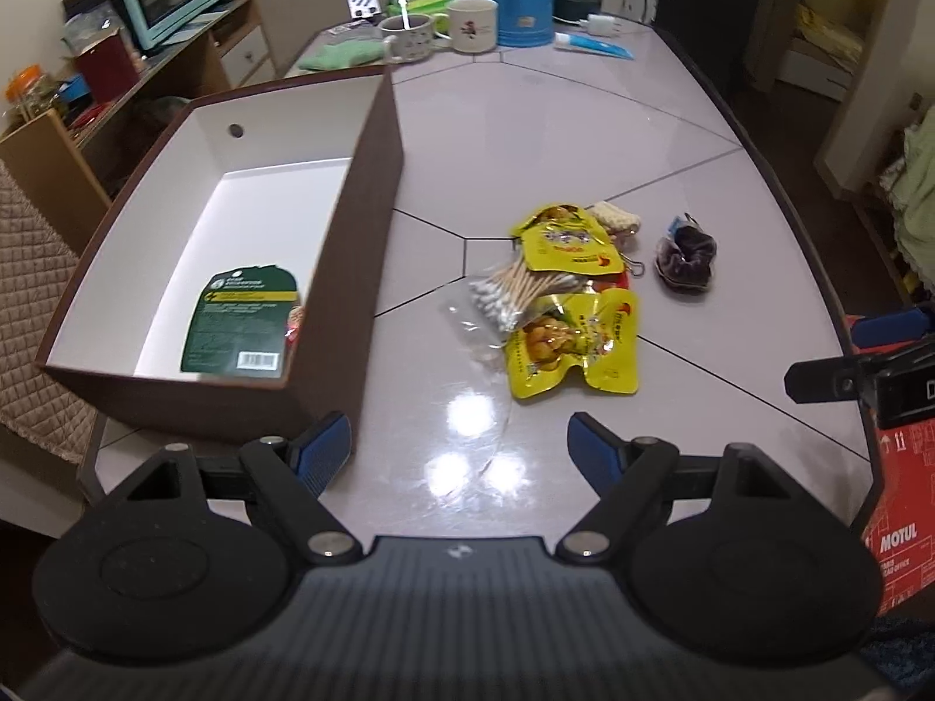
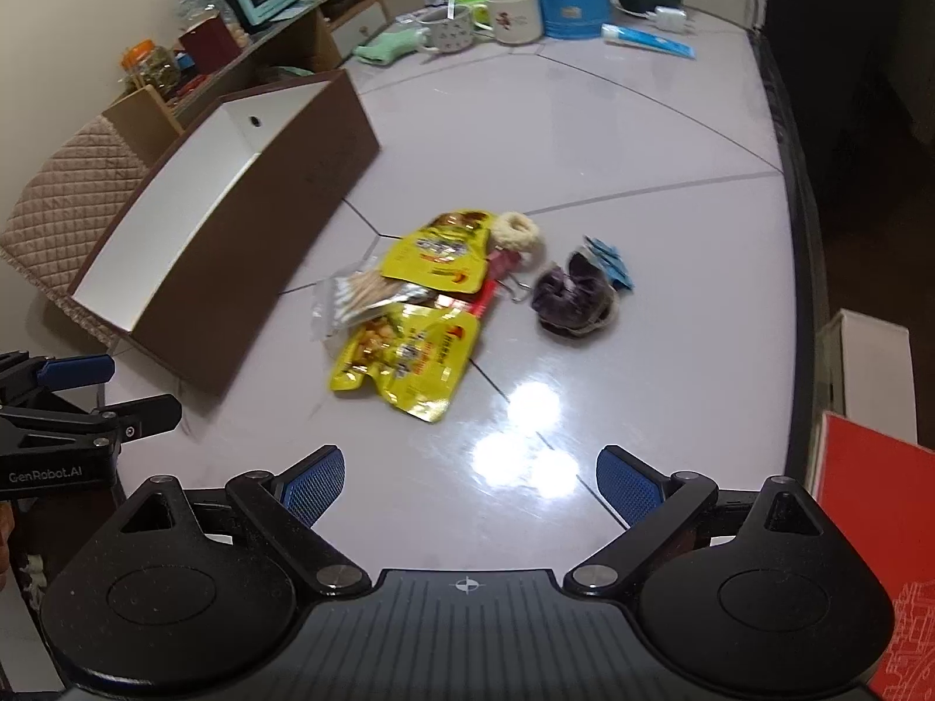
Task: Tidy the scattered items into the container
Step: 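Withdraw both tools from the box back toward the remaining items, then grasp the purple scrunchie with the right tool while the left tool grasps the cotton swab bag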
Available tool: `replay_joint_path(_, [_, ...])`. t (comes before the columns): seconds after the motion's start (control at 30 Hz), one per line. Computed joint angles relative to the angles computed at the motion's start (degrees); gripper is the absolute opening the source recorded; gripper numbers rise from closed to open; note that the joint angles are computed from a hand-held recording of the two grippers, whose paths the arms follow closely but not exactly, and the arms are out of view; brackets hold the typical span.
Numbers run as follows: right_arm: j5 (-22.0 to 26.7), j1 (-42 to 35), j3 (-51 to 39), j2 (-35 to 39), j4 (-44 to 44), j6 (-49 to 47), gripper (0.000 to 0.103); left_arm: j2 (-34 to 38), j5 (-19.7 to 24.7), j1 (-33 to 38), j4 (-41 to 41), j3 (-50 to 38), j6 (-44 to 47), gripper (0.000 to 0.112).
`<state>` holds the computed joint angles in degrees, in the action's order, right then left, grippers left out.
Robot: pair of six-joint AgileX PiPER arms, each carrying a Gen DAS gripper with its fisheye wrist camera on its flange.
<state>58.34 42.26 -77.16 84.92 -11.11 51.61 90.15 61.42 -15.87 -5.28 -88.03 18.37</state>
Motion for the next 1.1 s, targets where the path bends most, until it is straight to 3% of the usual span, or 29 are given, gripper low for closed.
replay_joint_path(0.37, [-2.8, -5.8, 4.1, -1.8, 2.0, 0.5, 0.096, 7.2, 2.0, -2.8, -0.8, -7.2, 0.4, 0.079])
replay_joint_path(1.1, [-6.2, -15.4, 1.6, 7.5, 8.4, -7.8, 0.095, 22.2, 6.6, -4.4, -1.7, -21.1, 4.3, 0.079])
